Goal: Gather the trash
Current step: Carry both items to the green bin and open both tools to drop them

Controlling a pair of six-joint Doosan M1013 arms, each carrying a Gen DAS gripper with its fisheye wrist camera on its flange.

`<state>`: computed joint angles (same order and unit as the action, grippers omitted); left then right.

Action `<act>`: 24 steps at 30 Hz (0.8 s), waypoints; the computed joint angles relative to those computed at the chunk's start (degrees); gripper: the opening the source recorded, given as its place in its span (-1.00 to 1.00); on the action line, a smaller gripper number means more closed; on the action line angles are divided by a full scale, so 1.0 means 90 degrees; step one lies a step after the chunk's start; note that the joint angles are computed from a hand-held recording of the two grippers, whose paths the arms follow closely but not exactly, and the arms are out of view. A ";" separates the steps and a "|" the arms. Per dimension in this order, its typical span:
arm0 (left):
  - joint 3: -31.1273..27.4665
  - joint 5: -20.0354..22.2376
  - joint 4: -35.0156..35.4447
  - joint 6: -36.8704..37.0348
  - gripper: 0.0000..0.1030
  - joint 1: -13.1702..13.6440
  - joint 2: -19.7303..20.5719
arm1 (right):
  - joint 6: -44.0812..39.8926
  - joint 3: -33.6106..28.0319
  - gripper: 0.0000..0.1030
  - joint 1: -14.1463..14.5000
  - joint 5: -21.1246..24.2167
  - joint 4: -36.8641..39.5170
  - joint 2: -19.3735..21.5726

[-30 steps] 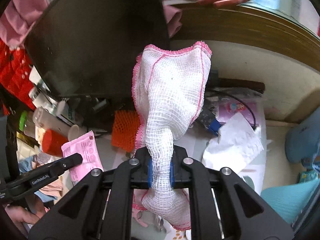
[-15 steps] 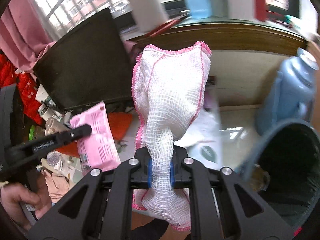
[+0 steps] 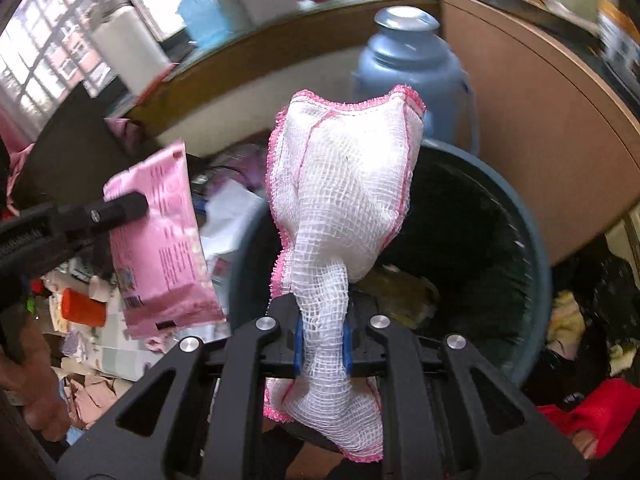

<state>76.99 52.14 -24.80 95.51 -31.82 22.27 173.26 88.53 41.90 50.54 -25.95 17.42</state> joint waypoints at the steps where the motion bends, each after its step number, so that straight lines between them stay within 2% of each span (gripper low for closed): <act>1: -0.0038 0.0035 0.0009 0.0002 -0.69 -0.0063 0.0037 | -0.0023 0.0109 -0.70 -0.0027 -0.0026 0.0070 -0.0052; 5: -0.0187 0.0153 0.0082 -0.0035 -0.69 -0.0340 0.0218 | -0.0120 0.0411 -0.59 -0.0104 -0.0148 0.0255 -0.0203; 7: -0.0219 0.0179 0.0142 -0.0070 -0.69 -0.0444 0.0280 | -0.0185 0.0493 -0.24 -0.0111 -0.0184 0.0268 -0.0243; 8: -0.0241 0.0216 0.0140 -0.0084 -0.69 -0.0482 0.0319 | -0.0164 0.0520 -0.16 -0.0097 -0.0163 0.0193 -0.0258; 10: -0.0298 0.0302 0.0236 -0.0223 -0.67 -0.0555 0.0398 | -0.0158 0.0492 0.19 -0.0060 0.0035 -0.0004 -0.0247; 13: -0.0329 0.0363 0.0257 -0.0345 -0.58 -0.0609 0.0466 | -0.0081 0.0577 0.47 -0.0029 0.0123 -0.0271 -0.0314; 15: -0.0348 0.0379 0.0288 -0.0409 -0.34 -0.0640 0.0504 | -0.0066 0.0631 0.53 -0.0043 0.0134 -0.0338 -0.0352; 16: -0.0346 0.0364 0.0292 -0.0416 -0.28 -0.0643 0.0508 | -0.0035 0.0661 0.58 -0.0050 0.0142 -0.0382 -0.0371; 18: -0.0354 0.0301 0.0365 -0.0469 0.03 -0.0670 0.0508 | 0.0029 0.0703 0.61 -0.0071 0.0124 -0.0432 -0.0397; 22: -0.0365 0.0204 0.0370 -0.0500 0.23 -0.0668 0.0495 | 0.0016 0.0734 0.66 -0.0114 0.0102 -0.0453 -0.0440; 24: -0.0372 0.0153 0.0403 -0.0575 0.54 -0.0654 0.0478 | -0.0040 0.0710 0.69 -0.0128 0.0045 -0.0453 -0.0440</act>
